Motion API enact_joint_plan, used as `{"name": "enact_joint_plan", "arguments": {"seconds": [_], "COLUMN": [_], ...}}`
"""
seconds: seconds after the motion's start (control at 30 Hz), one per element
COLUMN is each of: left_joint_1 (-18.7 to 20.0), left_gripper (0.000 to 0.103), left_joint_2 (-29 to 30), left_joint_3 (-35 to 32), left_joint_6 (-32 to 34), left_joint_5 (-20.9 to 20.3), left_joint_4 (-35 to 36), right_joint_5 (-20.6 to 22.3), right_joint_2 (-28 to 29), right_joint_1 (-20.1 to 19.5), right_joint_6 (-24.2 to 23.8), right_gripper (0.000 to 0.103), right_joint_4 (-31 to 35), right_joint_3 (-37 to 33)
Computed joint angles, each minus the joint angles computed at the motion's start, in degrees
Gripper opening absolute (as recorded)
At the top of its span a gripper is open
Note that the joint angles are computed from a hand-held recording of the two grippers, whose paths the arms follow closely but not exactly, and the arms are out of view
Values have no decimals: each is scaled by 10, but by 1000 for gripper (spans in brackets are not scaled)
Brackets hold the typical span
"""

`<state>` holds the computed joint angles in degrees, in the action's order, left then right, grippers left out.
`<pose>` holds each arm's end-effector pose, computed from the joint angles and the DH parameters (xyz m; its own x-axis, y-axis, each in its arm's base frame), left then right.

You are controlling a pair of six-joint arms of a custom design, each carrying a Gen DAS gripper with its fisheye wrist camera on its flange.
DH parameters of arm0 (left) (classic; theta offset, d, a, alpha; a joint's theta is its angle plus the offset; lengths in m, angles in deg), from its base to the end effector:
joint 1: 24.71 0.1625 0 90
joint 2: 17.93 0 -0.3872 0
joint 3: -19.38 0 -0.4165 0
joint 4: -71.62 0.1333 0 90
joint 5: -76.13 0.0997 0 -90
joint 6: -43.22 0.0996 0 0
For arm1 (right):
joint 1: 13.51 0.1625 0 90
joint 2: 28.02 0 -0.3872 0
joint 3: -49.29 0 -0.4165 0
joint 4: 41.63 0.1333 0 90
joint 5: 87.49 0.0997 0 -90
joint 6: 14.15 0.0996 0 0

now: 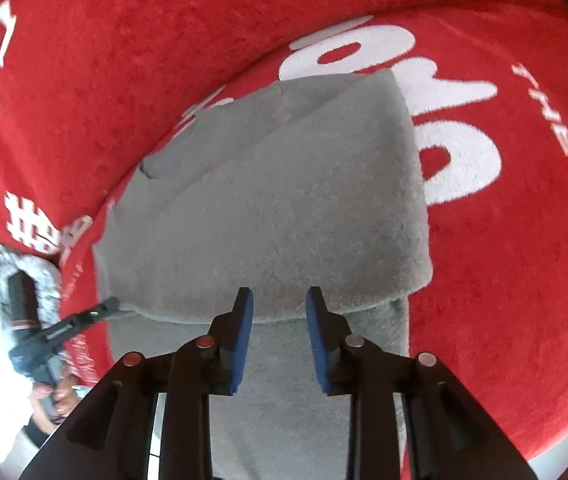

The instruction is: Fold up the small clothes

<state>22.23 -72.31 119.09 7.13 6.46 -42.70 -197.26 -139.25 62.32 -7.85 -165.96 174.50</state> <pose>-0.2719 -0.5369 0.0581 -0.8604 0.1891 -0.4733 0.1616 0.9819 0.0987 0.0011 -0.4025 0.3696 -0.8531 0.4421 0.2771 0.3251 0.8658 -0.3805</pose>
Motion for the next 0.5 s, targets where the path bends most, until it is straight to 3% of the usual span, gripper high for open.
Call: {"name": "enact_joint_plan", "arguments": {"seconds": [0.13,0.17,0.27,0.3,0.33,0.37,0.43,0.5], "left_joint_1": [3,0,-7,-8,-8,-12,-23,-24], "left_gripper": [17,18,21,37,53,74,76,76], "left_joint_2": [-21,-28,-48,-50,-55,-59,-66,-65], "left_joint_3": [19,24,34,34,35,38,47,43], "left_joint_6": [-18,-28,-51,-59,-65,-75,-77,-76], "left_joint_5": [13,21,44,45,48,59,93,97], "left_joint_4": [26,28,25,27,29,29,22,35], "right_joint_5": [-29,-20,80,110,134,170,239,290], "right_joint_2": [21,18,-15,-21,-24,-22,-3,40], "right_joint_1": [-7,-16,-43,-46,-45,-41,-38,-27], "right_joint_6": [16,21,29,33,37,42,55,80], "right_gripper": [30,30,35,41,54,60,60,60], "right_joint_4": [9,14,12,9,4,-6,-26,-69], "right_joint_3": [-6,-6,10,16,21,30,43,57]}}
